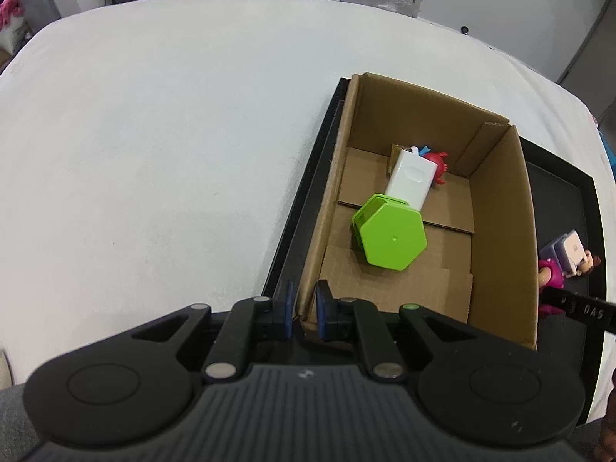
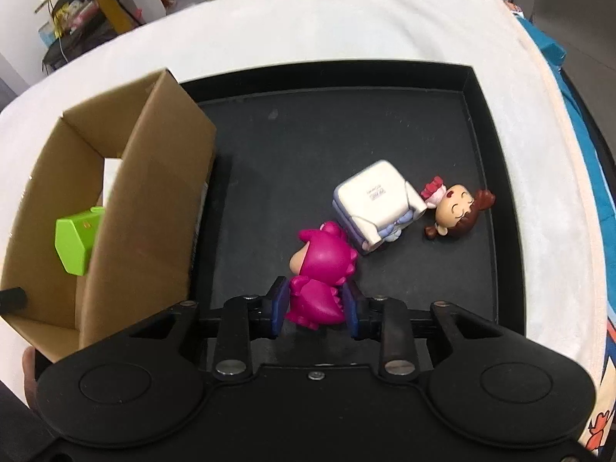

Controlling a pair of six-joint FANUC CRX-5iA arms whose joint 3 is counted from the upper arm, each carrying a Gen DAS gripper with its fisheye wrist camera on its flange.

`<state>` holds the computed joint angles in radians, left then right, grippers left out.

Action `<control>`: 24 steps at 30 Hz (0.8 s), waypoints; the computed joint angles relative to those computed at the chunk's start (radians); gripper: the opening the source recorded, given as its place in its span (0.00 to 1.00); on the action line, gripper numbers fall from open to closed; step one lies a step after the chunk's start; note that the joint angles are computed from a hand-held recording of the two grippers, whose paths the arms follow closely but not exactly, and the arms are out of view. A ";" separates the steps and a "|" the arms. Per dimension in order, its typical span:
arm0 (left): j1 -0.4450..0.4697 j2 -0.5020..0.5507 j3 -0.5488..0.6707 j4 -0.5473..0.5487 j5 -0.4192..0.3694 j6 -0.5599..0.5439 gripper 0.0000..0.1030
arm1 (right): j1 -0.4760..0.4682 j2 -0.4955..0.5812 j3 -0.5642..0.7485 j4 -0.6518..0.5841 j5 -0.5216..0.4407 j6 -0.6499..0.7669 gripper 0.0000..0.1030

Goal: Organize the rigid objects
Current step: 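Move the right tool back over the tray toward the pink figure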

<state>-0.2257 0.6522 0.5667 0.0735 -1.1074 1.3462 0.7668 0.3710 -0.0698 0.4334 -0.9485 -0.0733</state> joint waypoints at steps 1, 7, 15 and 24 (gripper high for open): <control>-0.002 -0.003 -0.002 -0.002 0.001 -0.005 0.09 | 0.003 -0.006 -0.006 0.007 0.002 -0.012 0.28; -0.008 -0.015 -0.020 -0.007 0.018 -0.017 0.09 | 0.011 -0.034 -0.029 0.021 0.008 -0.049 0.01; 0.001 -0.026 -0.049 0.011 0.045 -0.034 0.09 | 0.005 -0.017 0.004 0.008 -0.013 -0.048 0.12; 0.005 -0.038 -0.078 0.011 0.084 -0.009 0.09 | -0.003 -0.073 -0.077 0.030 0.048 -0.138 0.42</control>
